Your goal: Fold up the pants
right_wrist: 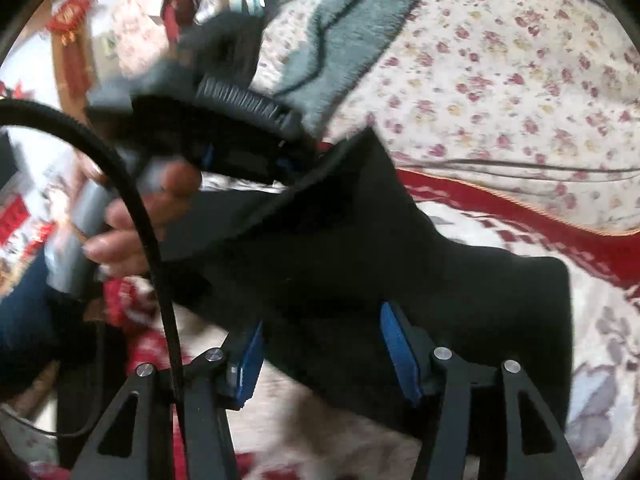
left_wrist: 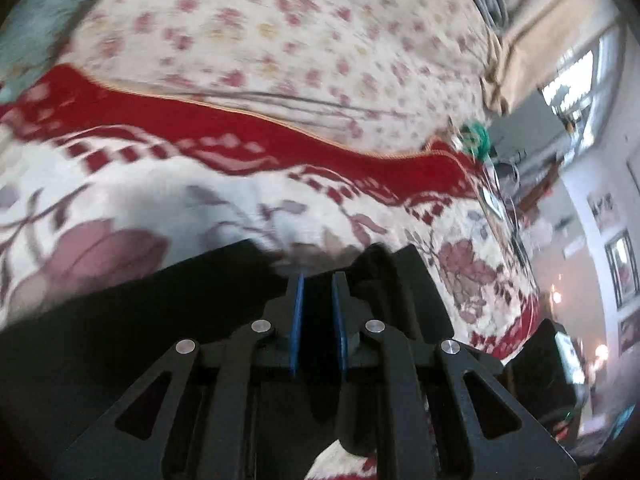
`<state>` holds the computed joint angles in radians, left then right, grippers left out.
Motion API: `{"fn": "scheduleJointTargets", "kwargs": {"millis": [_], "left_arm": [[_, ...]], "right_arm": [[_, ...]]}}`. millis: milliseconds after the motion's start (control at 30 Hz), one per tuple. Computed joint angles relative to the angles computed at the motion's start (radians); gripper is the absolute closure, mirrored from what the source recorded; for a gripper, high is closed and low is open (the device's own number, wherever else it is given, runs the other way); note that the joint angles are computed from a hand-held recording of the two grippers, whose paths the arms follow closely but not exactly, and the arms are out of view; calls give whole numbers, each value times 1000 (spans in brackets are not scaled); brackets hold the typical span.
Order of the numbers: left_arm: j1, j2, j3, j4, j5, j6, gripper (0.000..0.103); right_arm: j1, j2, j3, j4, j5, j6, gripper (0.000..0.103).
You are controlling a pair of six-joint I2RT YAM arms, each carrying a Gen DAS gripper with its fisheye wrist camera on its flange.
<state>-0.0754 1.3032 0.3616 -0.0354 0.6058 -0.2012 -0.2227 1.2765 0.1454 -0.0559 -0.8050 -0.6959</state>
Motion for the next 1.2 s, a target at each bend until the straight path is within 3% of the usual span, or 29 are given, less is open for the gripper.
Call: {"fn": "scheduleJointTargets", "kwargs": {"millis": [33, 133, 200, 267, 433, 533, 667, 800, 900, 967, 1200], "left_arm": [[25, -41, -22, -18, -2, 11, 88], [66, -119, -65, -66, 18, 25, 65], [61, -147, -76, -91, 27, 17, 59], [7, -206, -91, -117, -34, -25, 58], [-187, -294, -129, -108, -212, -171, 58], [-359, -247, -135, -65, -397, -289, 57], [-497, -112, -124, -3, -554, -388, 57], [-518, -57, -115, 44, -580, -415, 56], [-496, -6, -120, 122, -556, -427, 56], [-499, -46, -116, 87, -565, -422, 78], [-548, -308, -140, -107, -707, -401, 85]], "right_arm": [[-63, 39, 47, -106, -54, -84, 48], [-245, 109, 148, -389, -143, -291, 48], [-375, 193, 239, -576, -193, -443, 48], [-492, 216, 291, -722, -209, -552, 48], [-594, 352, 418, -662, -176, -451, 47], [-564, 485, 495, -593, -126, -327, 46], [-526, 686, 622, -659, -153, -323, 46], [-470, 780, 674, -657, -153, -282, 46], [-456, 822, 690, -661, -181, -274, 64], [-465, 797, 669, -653, -177, -281, 67], [-479, 601, 577, -739, -209, -381, 69]]}}
